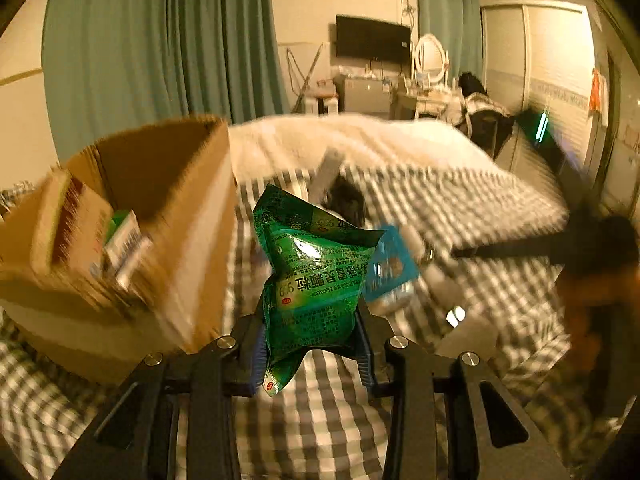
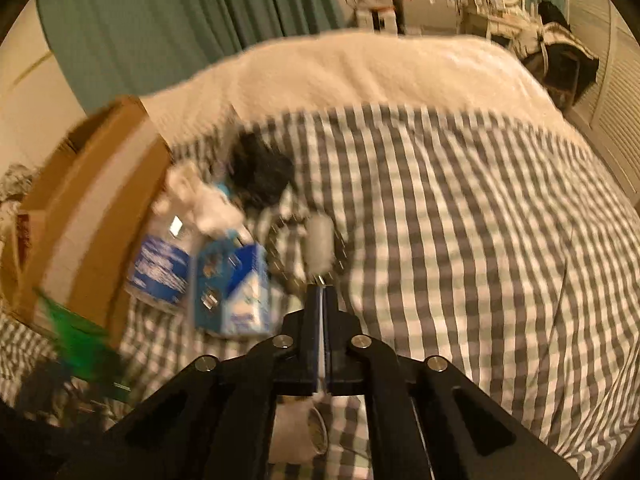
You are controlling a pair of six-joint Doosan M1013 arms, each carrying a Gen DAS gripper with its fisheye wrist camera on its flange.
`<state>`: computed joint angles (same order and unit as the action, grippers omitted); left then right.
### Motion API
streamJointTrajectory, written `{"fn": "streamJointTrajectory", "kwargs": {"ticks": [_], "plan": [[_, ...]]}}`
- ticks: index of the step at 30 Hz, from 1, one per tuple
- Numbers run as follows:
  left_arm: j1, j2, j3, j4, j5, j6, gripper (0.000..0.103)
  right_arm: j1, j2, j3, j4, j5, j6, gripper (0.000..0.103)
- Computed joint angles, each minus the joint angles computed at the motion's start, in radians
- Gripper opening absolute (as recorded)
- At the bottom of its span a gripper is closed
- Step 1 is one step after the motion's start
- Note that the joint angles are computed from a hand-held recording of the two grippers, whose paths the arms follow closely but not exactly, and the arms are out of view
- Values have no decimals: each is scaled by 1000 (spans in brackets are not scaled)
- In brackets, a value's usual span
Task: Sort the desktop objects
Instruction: 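Grasp the green sachet with the left gripper while the right gripper grasps the white tube, then lift the green sachet with the left gripper while the right gripper carries the white tube over the box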
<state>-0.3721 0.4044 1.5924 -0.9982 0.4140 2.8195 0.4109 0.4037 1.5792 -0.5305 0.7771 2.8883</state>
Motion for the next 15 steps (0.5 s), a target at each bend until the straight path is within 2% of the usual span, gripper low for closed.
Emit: {"fn": "streamJointTrajectory", "kwargs": {"ticks": [1,3,7,9,11,12,15], "plan": [[3,-5,-3,-19,4,15,36,-5,7,-2,27,3,-20,22],[11,-19,-7,-69,14,59,36,-14,23,-9,84,15,-69,27],[16,-36,-12,-151,20,151,36,-28,42,-15,194,-22,-178,27],[18,-42,-18,-189,28,200,36,-29,71,-42,233,32,-233,28],[21,-47,-23,-212,35,230,36,-28,84,-60,238,63,-229,28],[24,-48,-27,-218,40,238,36,-28,83,-63,240,63,-215,19],[27,-46,-48,-246,47,264,36,-24,75,-61,228,43,-168,17]]}}
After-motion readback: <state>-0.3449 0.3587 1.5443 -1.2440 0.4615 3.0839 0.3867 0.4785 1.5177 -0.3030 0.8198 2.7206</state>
